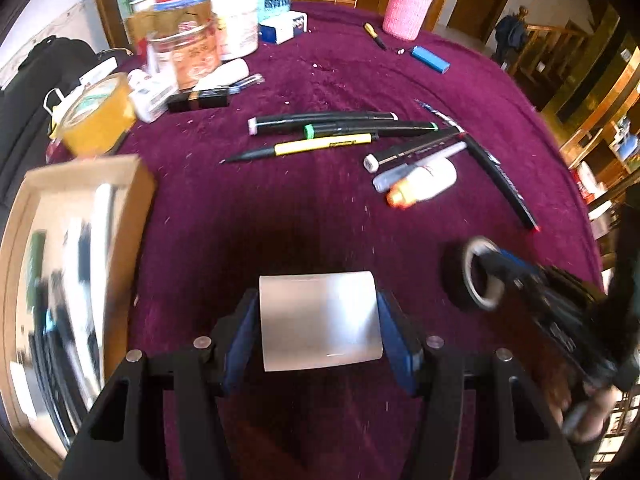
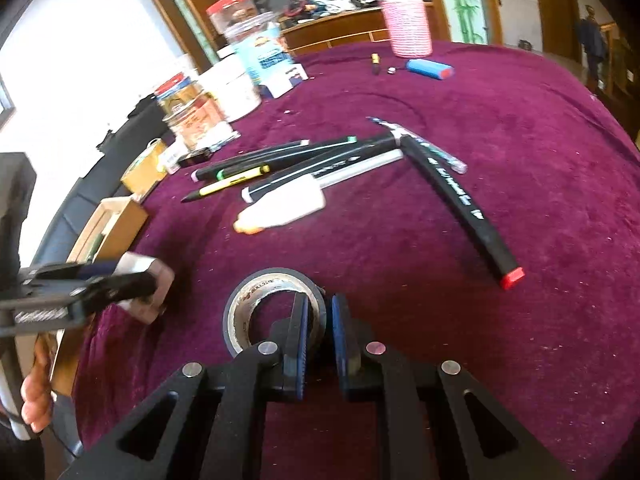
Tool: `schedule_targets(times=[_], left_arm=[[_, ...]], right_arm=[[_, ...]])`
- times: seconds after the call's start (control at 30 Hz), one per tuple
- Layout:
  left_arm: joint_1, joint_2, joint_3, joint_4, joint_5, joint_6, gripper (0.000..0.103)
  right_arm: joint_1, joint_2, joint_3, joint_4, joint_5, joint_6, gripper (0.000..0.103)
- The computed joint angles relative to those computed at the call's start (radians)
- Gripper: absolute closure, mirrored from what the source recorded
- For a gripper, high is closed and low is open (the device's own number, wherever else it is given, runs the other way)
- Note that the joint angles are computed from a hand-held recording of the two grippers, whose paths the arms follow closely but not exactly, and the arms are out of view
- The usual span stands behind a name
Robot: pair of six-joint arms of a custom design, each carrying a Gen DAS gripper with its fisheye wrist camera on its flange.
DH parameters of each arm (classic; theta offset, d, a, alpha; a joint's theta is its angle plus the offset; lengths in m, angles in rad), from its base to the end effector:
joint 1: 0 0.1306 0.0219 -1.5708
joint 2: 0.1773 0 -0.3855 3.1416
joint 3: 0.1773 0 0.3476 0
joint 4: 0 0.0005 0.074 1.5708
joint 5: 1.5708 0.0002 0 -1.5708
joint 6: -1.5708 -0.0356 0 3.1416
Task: Organize rigid objects
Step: 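Carry the tape roll and white block into the tray and open both grippers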
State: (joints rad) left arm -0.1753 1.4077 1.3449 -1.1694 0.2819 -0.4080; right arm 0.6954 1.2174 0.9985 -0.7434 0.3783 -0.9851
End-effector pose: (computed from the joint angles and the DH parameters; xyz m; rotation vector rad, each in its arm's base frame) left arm 0.4019 -0.0818 0.3921 0.8562 2.6195 -0.3336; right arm 0.2811 0.2168 0.3467 0.4996 2.4040 0.2601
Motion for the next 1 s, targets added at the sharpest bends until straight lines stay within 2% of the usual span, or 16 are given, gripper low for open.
schedule_targets(times=[0.1,0.17,0.23,0.33,0.47,0.73,1.0], left_arm=[[0.059,-0.038,-0.013,-0.024,0.044,-0.029,0.046],[0.115,-0.052,-0.003,-0.058,0.091,-0.055,0.046],[0.179,-0.064,0.008,-0.086,0.124,-0.086,0.046],[0.269,-0.073,0.027,-0.107,0.157,-0.131,0.045],[0.372,-0.077,0.043,-0.081,0.172,-0.177,0.045],[0.531,0.036,0.147,-0.036,0.183,-0.155,0.045],[0.563,0.161,0.245,-0.044,0.183,-0.157,0.045]], right_arm=[[0.014,0.011,0.008,0.004,-0.007,-0.005,0.091],[0.041,0.034,0.044,-0.038,0.0,-0.038,0.091],[0.076,0.053,0.082,-0.047,-0.005,-0.044,0.091],[0.156,0.109,0.186,-0.07,0.028,-0.039,0.091],[0.217,0.223,0.356,-0.105,0.04,0.003,0.09],[0.211,0.481,0.72,-0.207,-0.031,0.132,0.09],[0.166,0.673,0.963,-0.296,-0.117,0.172,0.09]])
